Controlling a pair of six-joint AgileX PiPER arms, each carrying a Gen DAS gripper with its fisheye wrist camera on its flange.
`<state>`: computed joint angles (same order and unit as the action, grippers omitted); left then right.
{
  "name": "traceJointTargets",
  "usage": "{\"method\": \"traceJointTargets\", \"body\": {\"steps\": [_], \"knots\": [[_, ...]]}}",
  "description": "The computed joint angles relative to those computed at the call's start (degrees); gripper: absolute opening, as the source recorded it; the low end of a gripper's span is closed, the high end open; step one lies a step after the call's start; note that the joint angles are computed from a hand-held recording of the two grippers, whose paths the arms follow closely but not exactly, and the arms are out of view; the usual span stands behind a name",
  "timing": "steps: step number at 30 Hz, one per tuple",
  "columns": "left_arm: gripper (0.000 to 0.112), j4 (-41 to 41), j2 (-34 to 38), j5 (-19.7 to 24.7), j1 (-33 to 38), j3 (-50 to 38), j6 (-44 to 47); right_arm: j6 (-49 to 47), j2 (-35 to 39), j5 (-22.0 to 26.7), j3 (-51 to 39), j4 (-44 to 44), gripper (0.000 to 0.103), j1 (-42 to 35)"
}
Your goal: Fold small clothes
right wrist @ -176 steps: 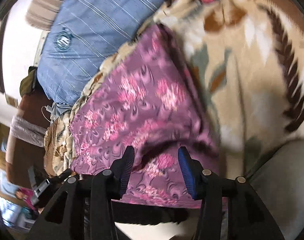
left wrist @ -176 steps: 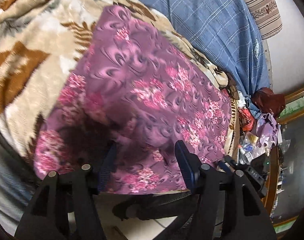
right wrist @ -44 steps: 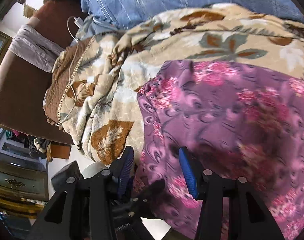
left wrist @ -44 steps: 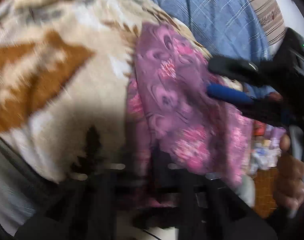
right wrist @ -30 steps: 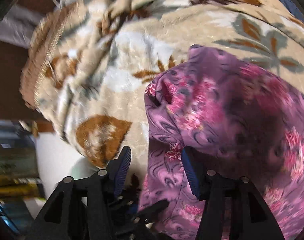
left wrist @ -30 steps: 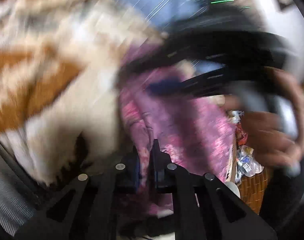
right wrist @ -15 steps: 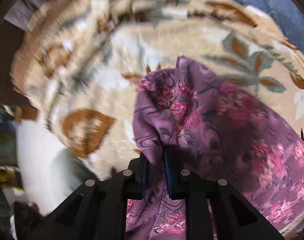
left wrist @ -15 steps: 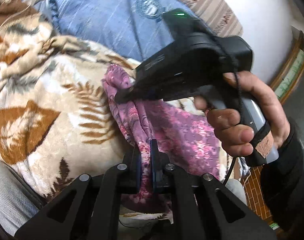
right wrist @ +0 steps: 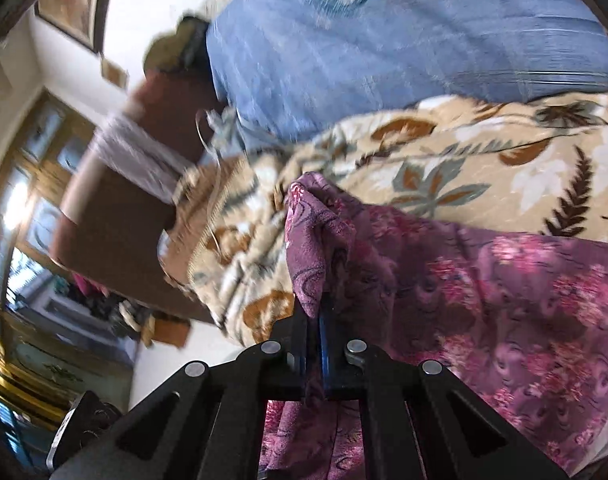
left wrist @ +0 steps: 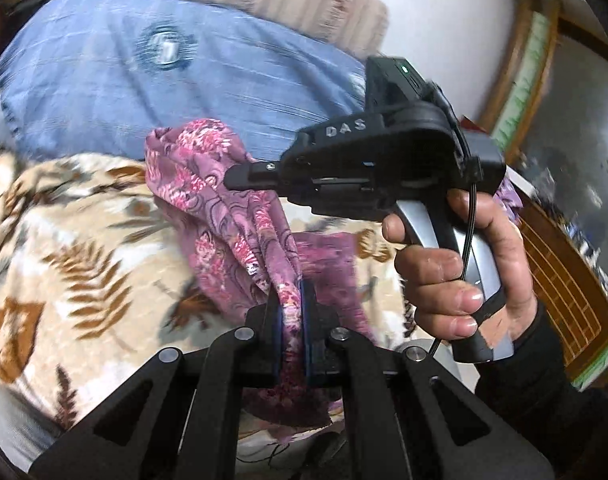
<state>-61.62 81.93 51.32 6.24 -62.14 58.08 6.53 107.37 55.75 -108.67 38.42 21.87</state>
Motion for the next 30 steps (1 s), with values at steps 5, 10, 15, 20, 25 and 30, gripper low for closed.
{"method": "traceJointTargets", "body": {"steps": [5, 10, 15, 20, 25, 30], "knots": [[0.005, 5.67, 1.93, -3.4, -14.42, -5.69, -7.77, -18.91, -13.98, -4.82, 23.5, 18.24, 0.004, -13.23], [0.005, 18.39, 8.47, -9.38, -30.21, -11.81, -18.86, -35.51, -20.46, 0.48, 39.38, 31.86, 0.004, -29.51], [0.005, 28.1, 21.58, -9.36, -37.77, -19.43, -28.05, -47.23, -13.89, 4.23, 48.84, 39.01, 0.004, -39.48], [0.008, 28.98, 32.03, -1.99, -37.47, -26.25, -34.03, -51.04, -2.66, 2.3, 51.34, 43.15, 0.006, -40.55], [0.036, 19.01, 24.21, 4.23, -30.94, -22.34, -26.51, -47.08, -8.69, -4.75, 51.41, 38.52, 0.032, -40.21], [0.059, 18.15, 15.33, 0.11, -22.7, -14.93, -21.22, -37.84, -25.57, -9.42, 57.17, 28.17, 0.045, -37.39]]}}
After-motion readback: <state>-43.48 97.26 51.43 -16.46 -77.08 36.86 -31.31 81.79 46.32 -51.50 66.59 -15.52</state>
